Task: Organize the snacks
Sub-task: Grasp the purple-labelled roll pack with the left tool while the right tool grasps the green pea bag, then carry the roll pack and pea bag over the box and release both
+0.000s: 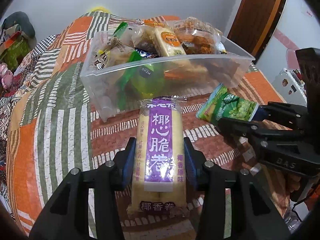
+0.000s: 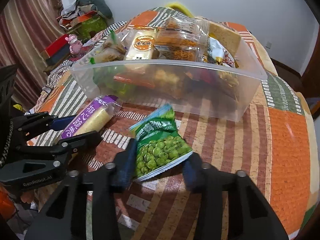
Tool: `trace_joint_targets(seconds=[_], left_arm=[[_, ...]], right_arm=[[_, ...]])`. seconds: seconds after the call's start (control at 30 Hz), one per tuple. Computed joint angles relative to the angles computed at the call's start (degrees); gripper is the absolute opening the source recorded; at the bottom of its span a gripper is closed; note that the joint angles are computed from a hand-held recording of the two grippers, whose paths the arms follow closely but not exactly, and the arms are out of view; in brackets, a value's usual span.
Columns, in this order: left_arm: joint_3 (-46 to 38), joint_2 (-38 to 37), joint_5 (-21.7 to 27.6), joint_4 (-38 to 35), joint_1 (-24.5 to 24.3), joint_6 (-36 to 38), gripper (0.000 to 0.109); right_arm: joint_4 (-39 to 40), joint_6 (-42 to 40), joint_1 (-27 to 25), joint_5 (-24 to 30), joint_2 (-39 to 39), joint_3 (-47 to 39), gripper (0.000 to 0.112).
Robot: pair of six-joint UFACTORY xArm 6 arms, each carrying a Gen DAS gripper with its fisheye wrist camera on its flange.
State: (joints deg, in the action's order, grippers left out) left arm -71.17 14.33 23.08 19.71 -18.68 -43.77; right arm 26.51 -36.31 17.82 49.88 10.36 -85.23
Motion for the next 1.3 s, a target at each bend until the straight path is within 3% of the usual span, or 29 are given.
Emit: trace_joint_targets(seconds=[0.17,0.4,0.83,1.07,1.3], left_arm=[[1.4,-2.3,-0.2,3.2,-0.2,-2.4,0.045],[1.3,-4.2,-0.2,5.7,-0.1,-3.6,0.045],[-3.0,-4.4,-0.4,12.7,1.2,-8.3,0.045],[-8.4,-1.7,0.3,14.2,2.6,-9.2,0.045],[-16.0,3.9,2.1,14.3,3.6,-7.6,0.045]], right_arm=[[0.8,-1.9,0.3,-2.6,-1.4,1.8,0.027],[3.4,-3.7,-1.2,-1.9,-2.5,2.1,0.027],[8.9,-7.8,-2.2,-5.1,-5.1,1.7,0.027],[6.8,-5.3,-1.3,-9.6,-1.1,-2.9,0.027],[3.5,-1.2,-1.9,-10.6,4.4,-9.7,0.027]])
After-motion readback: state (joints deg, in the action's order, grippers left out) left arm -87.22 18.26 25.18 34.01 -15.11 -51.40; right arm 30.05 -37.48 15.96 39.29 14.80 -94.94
